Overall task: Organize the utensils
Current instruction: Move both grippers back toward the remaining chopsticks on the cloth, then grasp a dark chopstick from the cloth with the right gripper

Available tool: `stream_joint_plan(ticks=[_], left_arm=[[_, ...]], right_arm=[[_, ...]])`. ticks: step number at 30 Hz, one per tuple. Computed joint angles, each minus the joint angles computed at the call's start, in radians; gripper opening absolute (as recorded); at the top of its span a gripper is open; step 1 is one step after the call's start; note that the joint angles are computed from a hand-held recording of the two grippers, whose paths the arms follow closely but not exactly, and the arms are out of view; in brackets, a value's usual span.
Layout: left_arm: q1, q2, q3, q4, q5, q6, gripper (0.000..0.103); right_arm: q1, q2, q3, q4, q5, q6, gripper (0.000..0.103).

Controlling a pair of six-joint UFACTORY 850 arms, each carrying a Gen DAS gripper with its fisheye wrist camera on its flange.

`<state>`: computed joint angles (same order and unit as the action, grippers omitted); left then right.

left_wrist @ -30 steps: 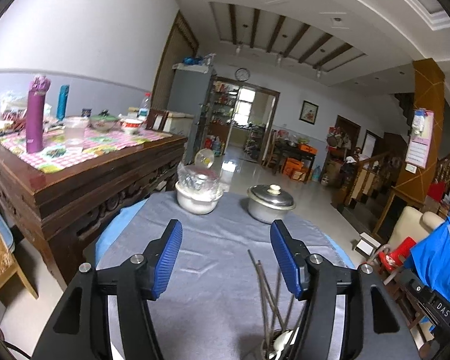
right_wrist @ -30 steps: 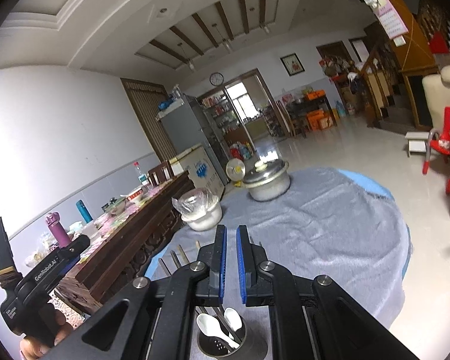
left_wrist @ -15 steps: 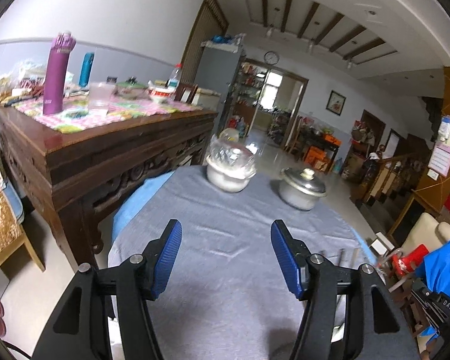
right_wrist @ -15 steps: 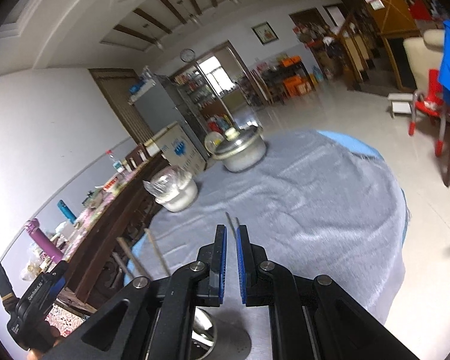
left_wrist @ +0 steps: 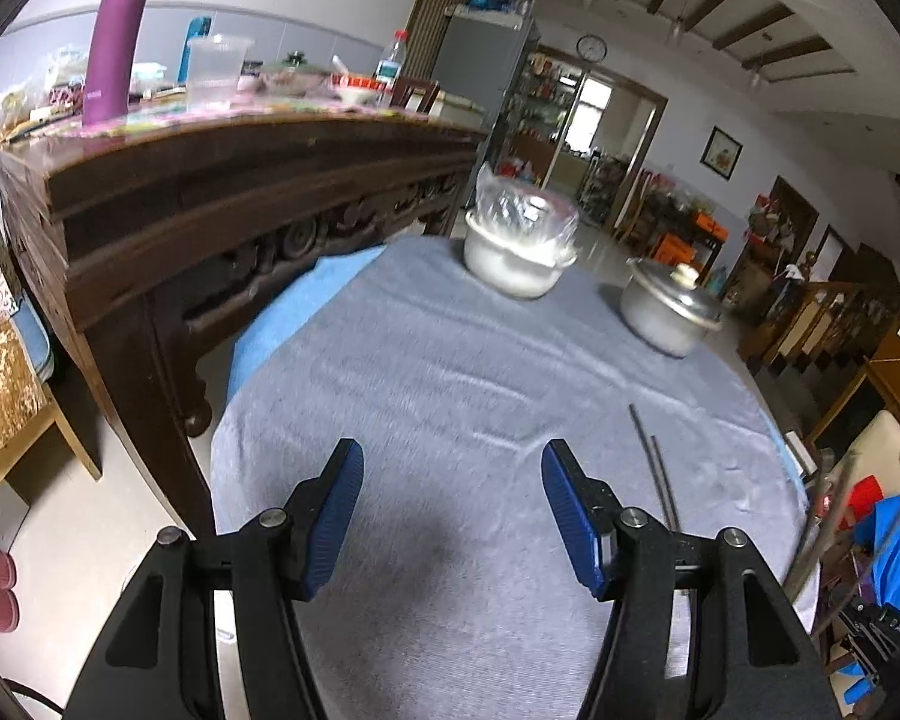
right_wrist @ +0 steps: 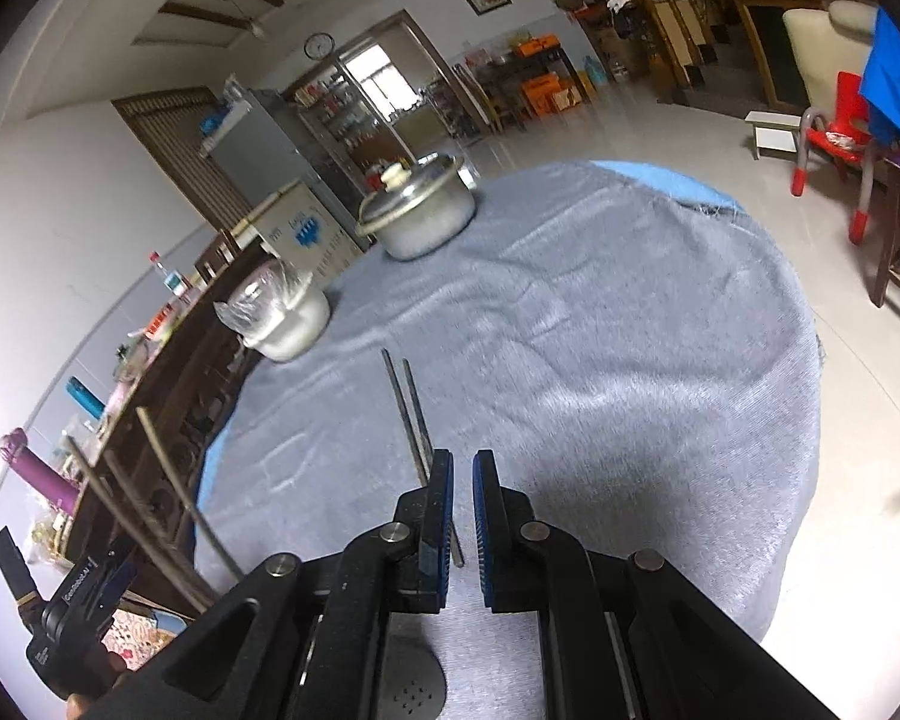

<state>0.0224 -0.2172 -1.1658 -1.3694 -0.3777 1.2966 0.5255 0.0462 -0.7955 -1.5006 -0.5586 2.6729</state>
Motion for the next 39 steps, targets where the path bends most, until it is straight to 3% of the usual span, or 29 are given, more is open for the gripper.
stream_joint_plan(ticks=[28,39], left_arm=[[-0.056,-0.220,-0.214,0.489,0.073,-0.459,0.063],[-0.110,-0.296,-0.343,0.605,0.034,-0.472,0.063]], right_arm=[[-0.162,-0.140,-0.068,-0.005,0.202,-0.083,0.009],[-0.229,-0.209,-0.160,0.057,0.278,-0.270,0.009]])
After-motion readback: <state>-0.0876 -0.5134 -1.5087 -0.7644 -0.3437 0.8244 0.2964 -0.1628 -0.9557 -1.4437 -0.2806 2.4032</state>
